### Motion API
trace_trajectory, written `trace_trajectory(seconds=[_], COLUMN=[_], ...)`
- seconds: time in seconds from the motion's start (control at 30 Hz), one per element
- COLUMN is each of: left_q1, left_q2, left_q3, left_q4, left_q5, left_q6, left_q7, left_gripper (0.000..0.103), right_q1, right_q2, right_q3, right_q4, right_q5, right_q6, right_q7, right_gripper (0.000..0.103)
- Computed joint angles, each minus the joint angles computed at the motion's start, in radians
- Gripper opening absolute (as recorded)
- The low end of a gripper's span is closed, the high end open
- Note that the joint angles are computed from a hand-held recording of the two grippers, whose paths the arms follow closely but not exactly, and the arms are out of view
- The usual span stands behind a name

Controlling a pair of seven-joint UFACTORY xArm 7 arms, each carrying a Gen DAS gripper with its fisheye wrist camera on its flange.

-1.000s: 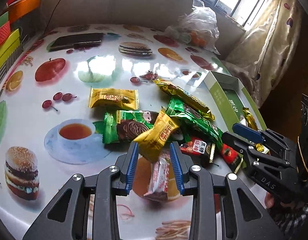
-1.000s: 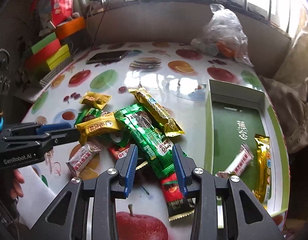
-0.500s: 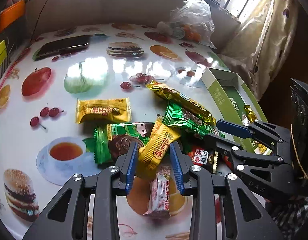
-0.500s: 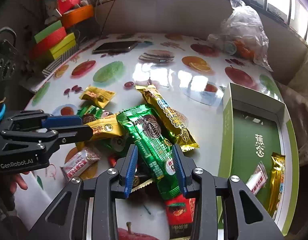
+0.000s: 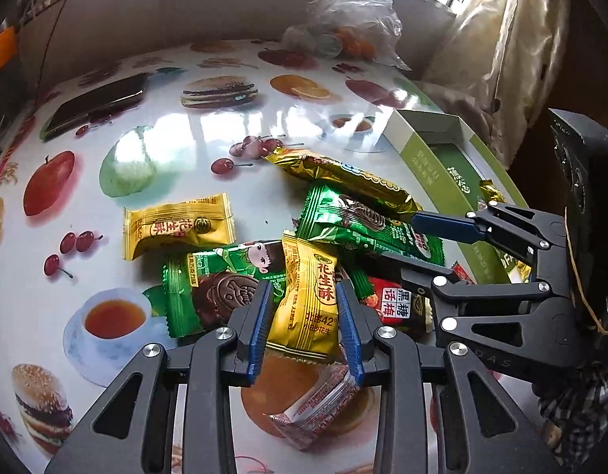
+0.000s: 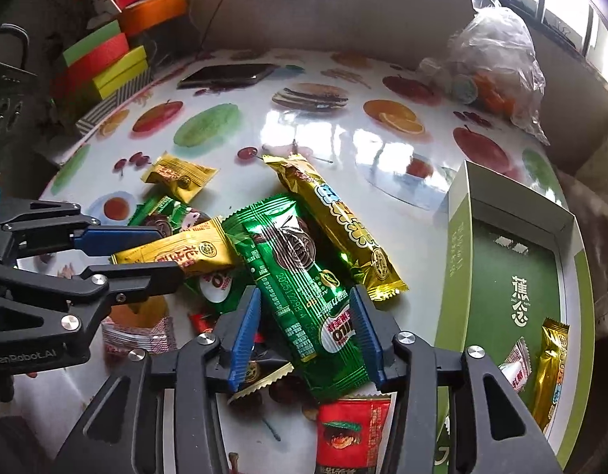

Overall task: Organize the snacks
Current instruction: 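Grasp the yellow peanut-crisp pack with the left tool while the right tool grasps the Milo packet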

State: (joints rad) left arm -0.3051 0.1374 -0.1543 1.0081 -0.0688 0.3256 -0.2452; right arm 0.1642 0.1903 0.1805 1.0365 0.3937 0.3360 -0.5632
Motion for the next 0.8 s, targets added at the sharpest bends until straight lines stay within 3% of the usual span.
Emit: trace_trajectory(seconds=[0.4, 0.8], left_q1=[0.002, -0.02], left_q2=[0.025, 0.028], left_q3=[-0.004, 0.017], left_q4=[0.021, 0.027], left_q5=[-0.022, 0.085], left_q6=[0.015, 0.027], left_q7=[0.021, -0.074], left_gripper=[0.034, 0.034], right_q1=[0.013, 0.066], right_q2=[0.025, 0.025], right_q3=[-0.01, -0.054], right_q4=[0.02, -0.012], right_q5=[-0.075, -0.29], right_q6=[-0.013, -0.082], right_q7=[0.063, 0.236], right_gripper=[0.047, 0.044])
